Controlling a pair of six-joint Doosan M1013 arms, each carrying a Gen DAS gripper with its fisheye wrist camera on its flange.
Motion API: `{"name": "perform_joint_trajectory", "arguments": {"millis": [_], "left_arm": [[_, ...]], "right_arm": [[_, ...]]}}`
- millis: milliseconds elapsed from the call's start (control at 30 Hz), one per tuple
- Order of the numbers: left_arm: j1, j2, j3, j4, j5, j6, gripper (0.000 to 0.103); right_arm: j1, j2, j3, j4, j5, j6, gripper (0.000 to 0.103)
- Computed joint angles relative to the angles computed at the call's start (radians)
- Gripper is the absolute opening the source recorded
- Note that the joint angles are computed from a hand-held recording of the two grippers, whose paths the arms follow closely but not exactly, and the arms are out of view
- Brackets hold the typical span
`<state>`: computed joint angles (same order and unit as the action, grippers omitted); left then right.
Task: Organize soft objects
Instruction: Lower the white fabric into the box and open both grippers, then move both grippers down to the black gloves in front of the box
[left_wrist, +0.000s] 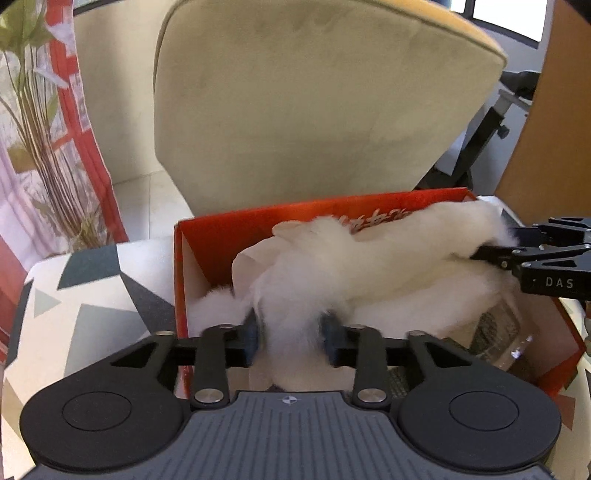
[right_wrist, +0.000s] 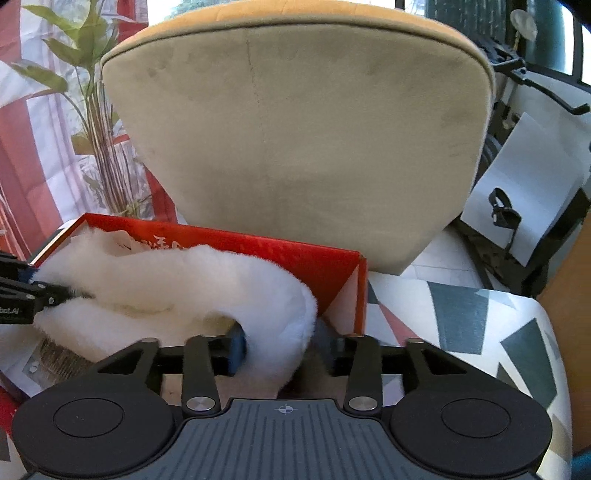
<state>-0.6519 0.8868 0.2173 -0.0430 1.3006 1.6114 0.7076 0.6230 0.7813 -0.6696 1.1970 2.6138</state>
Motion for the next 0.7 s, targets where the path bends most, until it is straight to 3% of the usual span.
{"name": "perform_joint_trajectory", "arguments": {"millis": [67,167,433,700], "left_arm": [[-0.002,-0.053,0.099,0.007,-0.077,0.016,0.058],[-0.01,-0.134,0.244,0.02,-0.198,0.035,0.076],[-0.023,-0.283,0.505,0.026,-0.415,0.027,0.099],[-0.036,-0.401,0.706,0.066,-0.557,-0.041,0.103]], "right_arm": [[0.006,-0.004,0.004,-0.015,0.007,0.006,0.058],[0.018,-0.021,0.028,-0.033,-0.006,0.027,0.068],[0.061,-0.093,0.15,-0.116,-0.103,0.138,0.102],[0.119,-0.143,0.252,-0.266,-0.157,0.304,0.102]]}}
